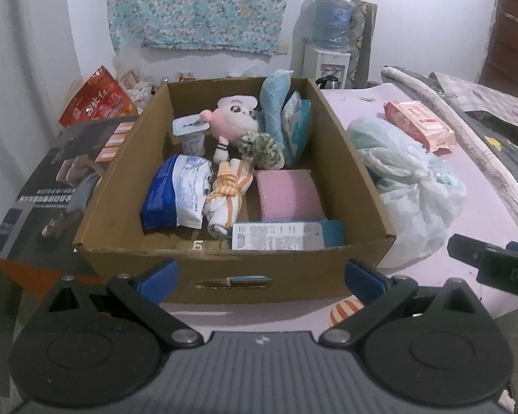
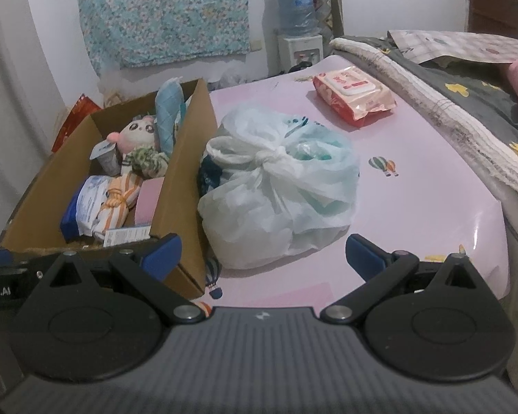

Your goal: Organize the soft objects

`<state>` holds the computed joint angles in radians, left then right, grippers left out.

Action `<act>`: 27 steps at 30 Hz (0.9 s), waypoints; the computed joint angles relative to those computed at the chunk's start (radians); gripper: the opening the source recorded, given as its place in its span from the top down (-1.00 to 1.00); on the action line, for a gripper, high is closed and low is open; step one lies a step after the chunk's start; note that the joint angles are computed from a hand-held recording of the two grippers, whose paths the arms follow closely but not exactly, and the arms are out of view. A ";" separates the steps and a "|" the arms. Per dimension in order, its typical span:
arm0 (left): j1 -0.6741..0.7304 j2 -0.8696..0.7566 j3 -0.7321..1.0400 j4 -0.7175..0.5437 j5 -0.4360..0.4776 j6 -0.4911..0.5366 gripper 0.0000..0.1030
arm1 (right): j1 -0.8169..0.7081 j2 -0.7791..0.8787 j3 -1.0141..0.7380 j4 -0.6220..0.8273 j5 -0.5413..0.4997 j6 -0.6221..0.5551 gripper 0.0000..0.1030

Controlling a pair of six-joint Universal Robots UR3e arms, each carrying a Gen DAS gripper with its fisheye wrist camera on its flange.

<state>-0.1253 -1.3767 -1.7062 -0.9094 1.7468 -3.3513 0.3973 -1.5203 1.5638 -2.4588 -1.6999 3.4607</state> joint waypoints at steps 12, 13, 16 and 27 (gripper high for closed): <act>-0.007 -0.001 0.036 -0.098 0.057 -0.040 -1.00 | -0.011 0.001 -0.009 0.038 0.050 -0.017 -0.98; -0.008 -0.003 0.040 -0.104 0.061 -0.041 -1.00 | -0.010 0.004 -0.013 0.045 0.053 -0.020 -0.98; -0.007 -0.007 0.049 -0.123 0.062 -0.045 -1.00 | -0.009 0.015 -0.026 0.066 0.058 -0.027 -0.97; -0.011 -0.041 0.085 -0.163 0.065 -0.052 -1.00 | -0.005 0.057 -0.079 0.137 0.061 -0.037 -0.97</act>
<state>-0.1365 -1.4175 -1.6208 -1.0724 1.8116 -3.4032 0.3927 -1.4636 1.4847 -2.3221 -1.6389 3.4240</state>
